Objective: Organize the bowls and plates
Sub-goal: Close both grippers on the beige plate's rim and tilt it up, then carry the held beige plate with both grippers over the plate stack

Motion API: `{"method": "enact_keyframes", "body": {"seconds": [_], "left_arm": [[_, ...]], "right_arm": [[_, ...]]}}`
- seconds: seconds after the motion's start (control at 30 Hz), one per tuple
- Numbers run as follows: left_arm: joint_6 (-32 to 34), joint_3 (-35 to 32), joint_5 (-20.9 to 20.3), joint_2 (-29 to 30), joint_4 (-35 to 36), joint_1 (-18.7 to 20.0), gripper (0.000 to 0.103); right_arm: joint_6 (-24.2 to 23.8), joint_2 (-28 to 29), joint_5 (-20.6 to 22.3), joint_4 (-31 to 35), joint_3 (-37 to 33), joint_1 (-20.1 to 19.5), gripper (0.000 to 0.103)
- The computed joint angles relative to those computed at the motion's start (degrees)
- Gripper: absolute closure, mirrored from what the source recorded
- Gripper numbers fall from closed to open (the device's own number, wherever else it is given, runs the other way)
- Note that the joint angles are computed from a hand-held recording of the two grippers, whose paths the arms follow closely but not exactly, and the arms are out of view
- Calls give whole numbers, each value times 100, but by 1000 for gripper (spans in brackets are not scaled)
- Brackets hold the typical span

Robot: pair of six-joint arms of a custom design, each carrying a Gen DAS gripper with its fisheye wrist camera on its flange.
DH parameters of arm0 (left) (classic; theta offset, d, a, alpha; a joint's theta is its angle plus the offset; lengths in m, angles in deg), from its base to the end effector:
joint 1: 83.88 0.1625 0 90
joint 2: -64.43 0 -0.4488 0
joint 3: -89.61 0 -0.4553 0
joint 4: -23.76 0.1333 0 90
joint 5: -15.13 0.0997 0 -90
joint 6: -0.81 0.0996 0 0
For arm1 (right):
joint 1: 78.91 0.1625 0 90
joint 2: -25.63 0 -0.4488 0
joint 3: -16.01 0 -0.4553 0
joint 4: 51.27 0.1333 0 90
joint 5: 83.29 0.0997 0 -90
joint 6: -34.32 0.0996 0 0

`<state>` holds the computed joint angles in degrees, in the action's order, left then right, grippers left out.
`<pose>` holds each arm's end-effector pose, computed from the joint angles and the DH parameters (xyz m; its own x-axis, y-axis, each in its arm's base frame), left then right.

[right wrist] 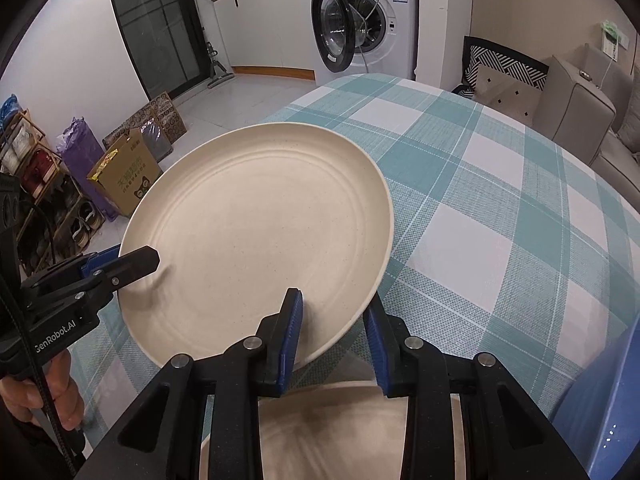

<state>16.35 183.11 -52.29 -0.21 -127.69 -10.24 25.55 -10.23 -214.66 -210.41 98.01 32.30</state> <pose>-0.0395 -0.7435 0.3245 -0.8461 0.2760 -0.4560 0.4816 0.7624 -0.4323 0.3524 -0.7216 0.0673 -0.7330 -0.1612 0.6608 -0.4500 0.8434 -0.2934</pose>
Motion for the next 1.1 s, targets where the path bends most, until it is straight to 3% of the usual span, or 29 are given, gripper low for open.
{"method": "enact_keyframes", "body": {"seconds": [1.1], "left_arm": [[370, 701, 47, -423, -139, -539, 75]], "right_arm": [[381, -972, -456, -658, 1266, 344, 71]]}}
